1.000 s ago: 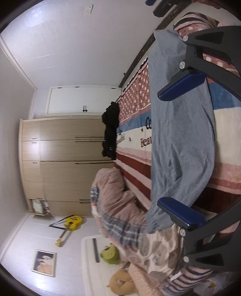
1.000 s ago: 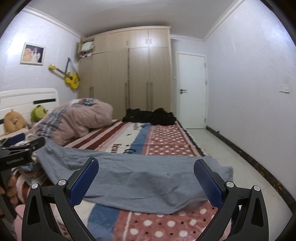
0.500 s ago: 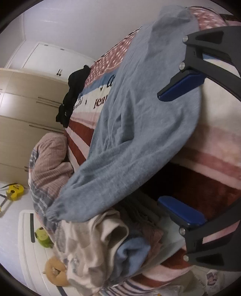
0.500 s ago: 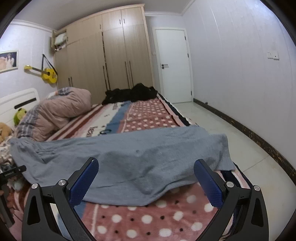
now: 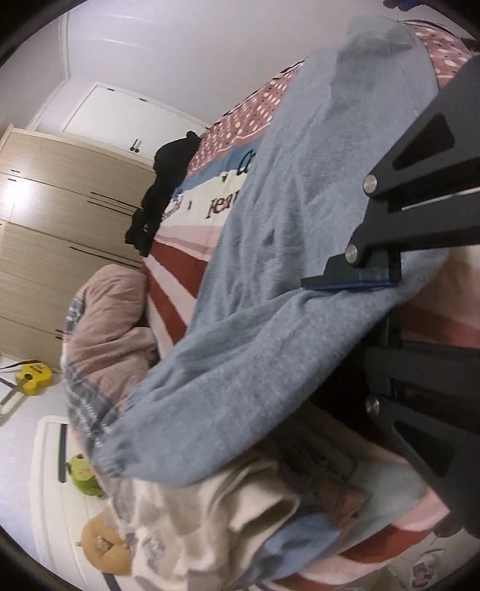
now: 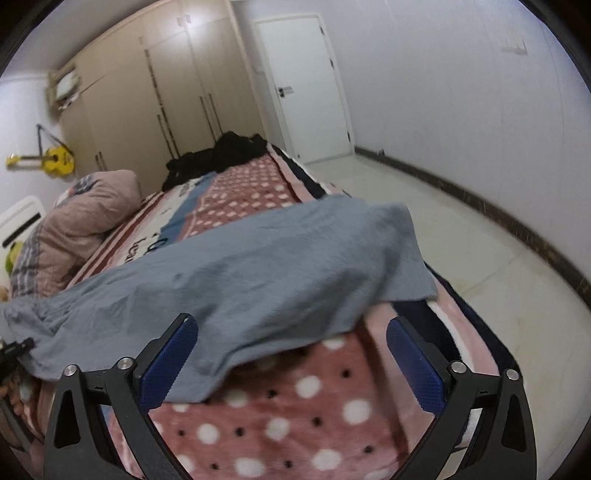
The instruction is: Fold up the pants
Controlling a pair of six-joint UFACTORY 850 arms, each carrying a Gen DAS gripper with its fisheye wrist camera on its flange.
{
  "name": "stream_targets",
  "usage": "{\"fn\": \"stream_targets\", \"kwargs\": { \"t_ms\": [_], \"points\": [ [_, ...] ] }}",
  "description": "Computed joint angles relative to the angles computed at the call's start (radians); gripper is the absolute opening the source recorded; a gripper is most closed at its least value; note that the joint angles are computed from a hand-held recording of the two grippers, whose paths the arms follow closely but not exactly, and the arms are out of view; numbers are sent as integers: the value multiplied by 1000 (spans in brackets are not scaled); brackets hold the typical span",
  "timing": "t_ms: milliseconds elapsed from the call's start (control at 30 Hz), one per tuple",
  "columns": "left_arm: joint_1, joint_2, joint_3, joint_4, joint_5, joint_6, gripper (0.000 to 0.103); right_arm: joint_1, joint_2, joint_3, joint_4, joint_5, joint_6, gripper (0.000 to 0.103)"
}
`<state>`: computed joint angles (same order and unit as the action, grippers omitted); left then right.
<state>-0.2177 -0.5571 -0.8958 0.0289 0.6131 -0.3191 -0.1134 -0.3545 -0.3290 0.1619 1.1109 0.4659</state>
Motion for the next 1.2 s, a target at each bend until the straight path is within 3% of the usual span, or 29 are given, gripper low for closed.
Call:
{"fn": "stream_targets", "kwargs": {
  "t_ms": [133, 233, 467, 500, 533, 567, 600, 900, 1067, 1200],
  "points": [
    [4, 49, 39, -43, 36, 45, 3, -132, -76, -75, -147, -40, 74, 87],
    [14, 82, 67, -38, 60, 42, 2, -231, -137, -116, -351, -9, 225, 82],
    [39, 108, 95, 17, 80, -1, 2, -271, -195, -186, -411, 46, 313, 78],
    [42, 112, 99, 29, 83, -12, 2, -257, -187, -199, -371, 15, 309, 65],
    [42, 116, 103, 30, 86, -14, 2, -246, -178, -210, -336, -23, 301, 40],
    [43, 121, 111, 29, 92, -11, 2, -235, -170, -207, -319, -31, 298, 26],
    [44, 128, 118, 26, 100, -6, 2, -235, -168, -203, -337, -14, 315, 7],
    [67, 192, 185, 64, 143, 0, 2, -116, -28, -30, -59, 96, 193, 4],
    [76, 204, 172, 123, 128, -7, 2, -122, 68, 6, -93, 15, 111, 4],
    [61, 192, 100, 117, 56, 76, 2, -132, 133, -27, -131, -106, 23, 4]
  ]
}}
